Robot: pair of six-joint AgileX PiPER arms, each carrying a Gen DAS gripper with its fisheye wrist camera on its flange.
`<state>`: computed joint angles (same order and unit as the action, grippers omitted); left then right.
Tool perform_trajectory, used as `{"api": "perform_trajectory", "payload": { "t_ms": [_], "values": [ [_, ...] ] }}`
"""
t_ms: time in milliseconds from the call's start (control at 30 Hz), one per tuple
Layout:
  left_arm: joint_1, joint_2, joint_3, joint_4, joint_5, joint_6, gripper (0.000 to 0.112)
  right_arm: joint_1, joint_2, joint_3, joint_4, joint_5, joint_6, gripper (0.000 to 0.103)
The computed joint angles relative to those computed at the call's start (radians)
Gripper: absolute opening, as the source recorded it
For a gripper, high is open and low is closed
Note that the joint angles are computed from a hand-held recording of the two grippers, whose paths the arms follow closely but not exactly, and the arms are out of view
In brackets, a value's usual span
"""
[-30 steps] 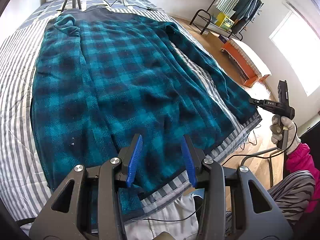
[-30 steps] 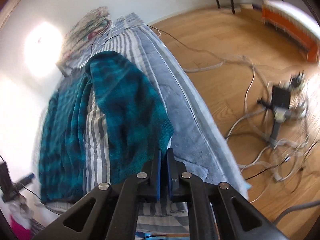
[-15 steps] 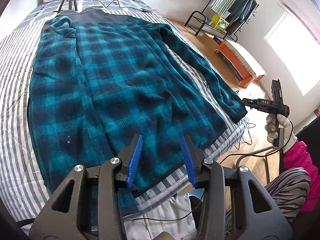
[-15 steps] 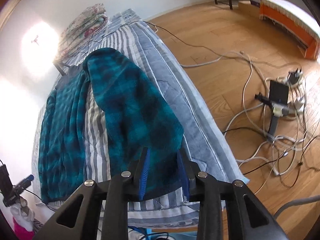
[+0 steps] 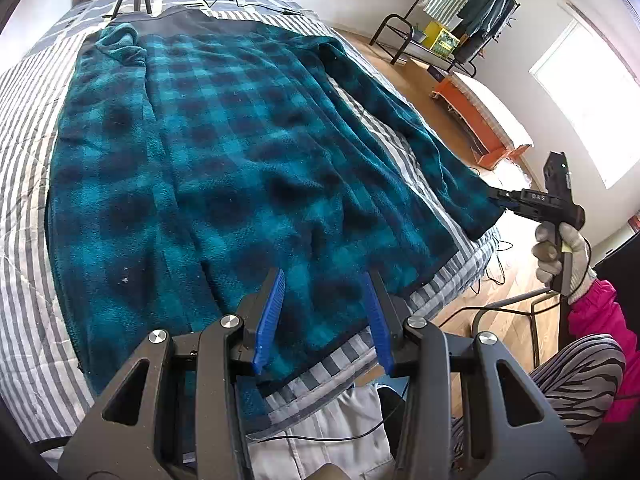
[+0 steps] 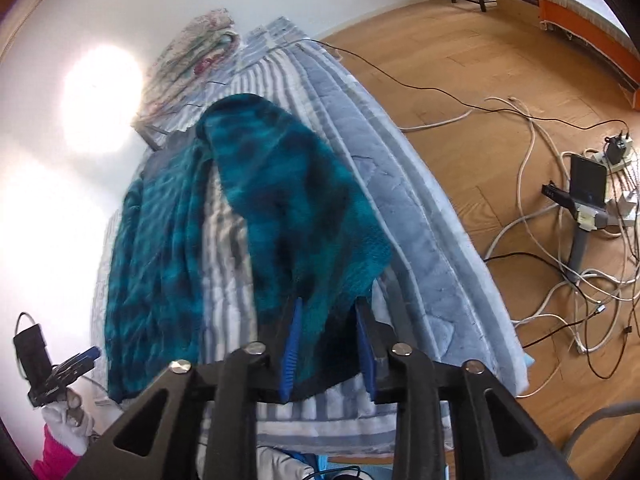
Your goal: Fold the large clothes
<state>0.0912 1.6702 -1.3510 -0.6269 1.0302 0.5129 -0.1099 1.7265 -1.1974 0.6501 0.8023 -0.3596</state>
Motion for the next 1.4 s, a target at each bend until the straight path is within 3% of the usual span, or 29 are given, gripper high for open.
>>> {"api": "perform_trajectory", "payload": {
  "t_ms": [100,133,200,267,567,867,1033,1133,1233,1333,1367,1400],
  "values": [
    [-0.008,-0.004,0.004,0.0,-0.002,0.006,0.041,0.008,0.041,-0.013,-0.03,-0.017,0.072,0.038],
    [-0.009,-0.004,0.004,0.0,-0.001,0.008,0.041,0.017,0.051,-0.026,-0.049,-0.017,0.1,0.034],
    [-0.01,-0.002,0.006,0.002,-0.004,0.008,0.041,0.05,0.043,-0.046,-0.113,-0.024,0.154,0.009],
    [-0.009,0.002,0.006,-0.003,-0.004,0.01,0.041,0.095,0.014,-0.065,-0.18,-0.028,0.196,0.004],
    [0.028,-0.002,0.041,-0.08,-0.053,0.034,0.041,0.46,-0.028,-0.304,-0.587,0.083,0.463,0.001],
    [0.075,0.014,0.063,-0.143,-0.068,0.052,0.041,0.863,0.245,-0.65,-0.817,0.274,0.416,0.001],
    [0.116,0.033,0.061,-0.172,-0.066,0.04,0.041,0.921,0.358,-0.671,-0.747,0.27,0.351,0.0],
    [0.133,0.053,0.062,-0.186,-0.07,0.025,0.054,0.916,0.384,-0.636,-0.67,0.256,0.292,0.0],
    [0.137,0.09,0.05,-0.221,-0.053,0.023,0.055,0.913,0.393,-0.607,-0.627,0.251,0.242,0.0],
    [0.122,0.12,0.036,-0.241,-0.052,0.014,0.055,0.858,0.372,-0.586,-0.506,0.249,0.181,0.007],
    [0.112,0.134,0.03,-0.25,-0.052,0.012,0.055,0.831,0.363,-0.584,-0.45,0.258,0.153,0.022],
    [0.104,0.141,0.027,-0.258,-0.053,0.012,0.055,0.809,0.341,-0.564,-0.413,0.253,0.134,0.03]
  ]
}}
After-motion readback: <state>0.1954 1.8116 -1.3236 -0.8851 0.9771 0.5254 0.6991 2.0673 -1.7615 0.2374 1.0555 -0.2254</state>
